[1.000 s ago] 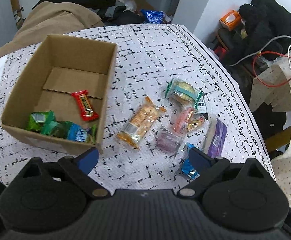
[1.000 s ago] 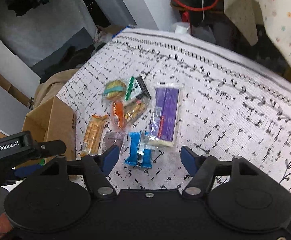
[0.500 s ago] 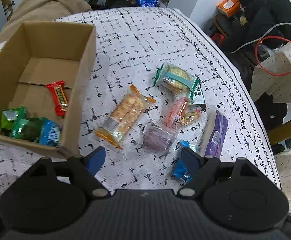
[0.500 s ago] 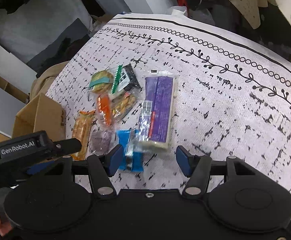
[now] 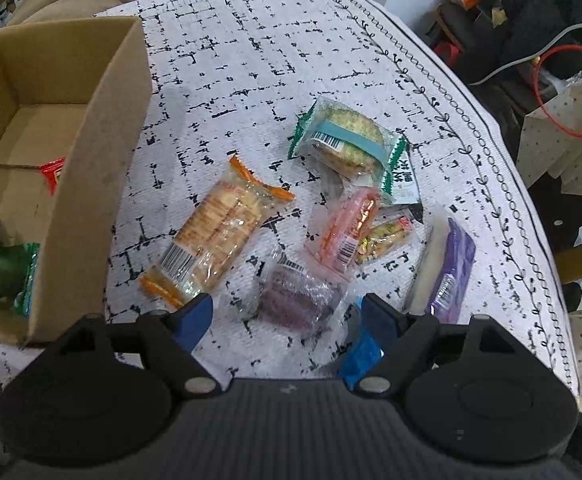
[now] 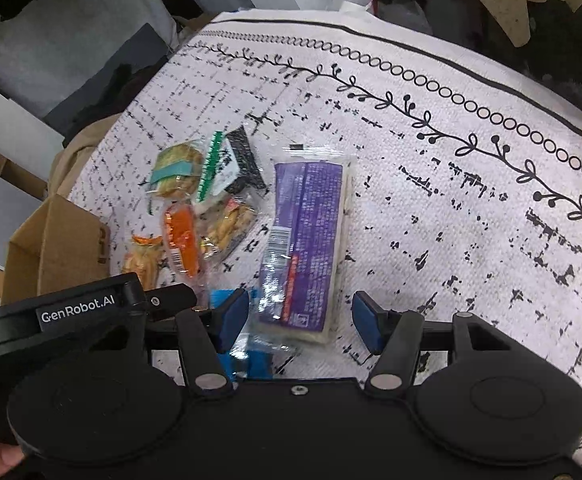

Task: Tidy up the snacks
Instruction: 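Grasp the purple bar with the right gripper and lift it, then grasp the clear packet of purple candy with the left gripper while the right holds the purple bar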

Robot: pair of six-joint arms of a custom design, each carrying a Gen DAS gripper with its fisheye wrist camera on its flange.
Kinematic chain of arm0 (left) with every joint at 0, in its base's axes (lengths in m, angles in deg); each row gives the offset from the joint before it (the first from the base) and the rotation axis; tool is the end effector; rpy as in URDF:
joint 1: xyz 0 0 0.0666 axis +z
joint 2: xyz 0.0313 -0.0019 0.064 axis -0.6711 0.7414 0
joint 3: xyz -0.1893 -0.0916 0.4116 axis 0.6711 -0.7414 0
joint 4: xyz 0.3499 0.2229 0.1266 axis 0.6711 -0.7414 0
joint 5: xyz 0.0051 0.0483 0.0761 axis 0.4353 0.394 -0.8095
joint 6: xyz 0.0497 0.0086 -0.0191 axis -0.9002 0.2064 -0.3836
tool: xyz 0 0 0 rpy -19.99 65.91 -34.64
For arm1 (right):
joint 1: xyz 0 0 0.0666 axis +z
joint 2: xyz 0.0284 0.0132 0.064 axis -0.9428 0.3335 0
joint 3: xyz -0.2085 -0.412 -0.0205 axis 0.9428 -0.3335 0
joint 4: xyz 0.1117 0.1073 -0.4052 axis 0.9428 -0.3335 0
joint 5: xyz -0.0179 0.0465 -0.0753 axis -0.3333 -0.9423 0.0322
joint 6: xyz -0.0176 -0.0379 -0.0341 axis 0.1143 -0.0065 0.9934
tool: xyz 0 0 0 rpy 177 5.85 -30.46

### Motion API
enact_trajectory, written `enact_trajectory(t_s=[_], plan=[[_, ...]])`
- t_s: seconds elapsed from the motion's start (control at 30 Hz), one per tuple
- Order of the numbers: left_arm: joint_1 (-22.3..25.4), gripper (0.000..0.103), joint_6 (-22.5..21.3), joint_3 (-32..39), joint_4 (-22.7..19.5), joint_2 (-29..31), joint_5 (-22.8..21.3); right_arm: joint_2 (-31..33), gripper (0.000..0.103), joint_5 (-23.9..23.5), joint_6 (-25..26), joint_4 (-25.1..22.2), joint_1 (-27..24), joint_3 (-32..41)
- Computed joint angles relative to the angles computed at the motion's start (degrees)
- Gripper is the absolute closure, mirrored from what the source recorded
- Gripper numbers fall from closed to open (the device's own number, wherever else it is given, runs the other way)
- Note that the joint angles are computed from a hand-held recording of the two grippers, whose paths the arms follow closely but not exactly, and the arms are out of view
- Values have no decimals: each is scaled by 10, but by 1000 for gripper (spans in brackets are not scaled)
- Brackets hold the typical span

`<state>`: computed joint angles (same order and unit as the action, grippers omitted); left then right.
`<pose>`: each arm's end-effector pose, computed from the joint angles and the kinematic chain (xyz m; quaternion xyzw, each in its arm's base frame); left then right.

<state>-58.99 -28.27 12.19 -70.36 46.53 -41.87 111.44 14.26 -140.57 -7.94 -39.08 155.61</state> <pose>0.6019 -0.1874 0.3321 0.0772 0.9779 -0.1027 0.1651 0.5261 0.3155 0.2798 0.2653 0.9156 0.1677 0.2514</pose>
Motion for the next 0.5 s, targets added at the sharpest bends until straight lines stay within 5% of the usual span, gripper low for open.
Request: enact_trajectory(t_s=[0.27, 0.4, 0.5], plan=[[-6, 28, 0, 16, -14, 27, -5, 13, 49, -9, 15, -2, -8, 10], [-9, 30, -1, 17, -12, 31, -9, 20, 62, -14, 31, -15, -11, 19], [-10, 42, 1, 18, -11, 33, -14, 21, 66, -14, 36, -25, -10, 26]])
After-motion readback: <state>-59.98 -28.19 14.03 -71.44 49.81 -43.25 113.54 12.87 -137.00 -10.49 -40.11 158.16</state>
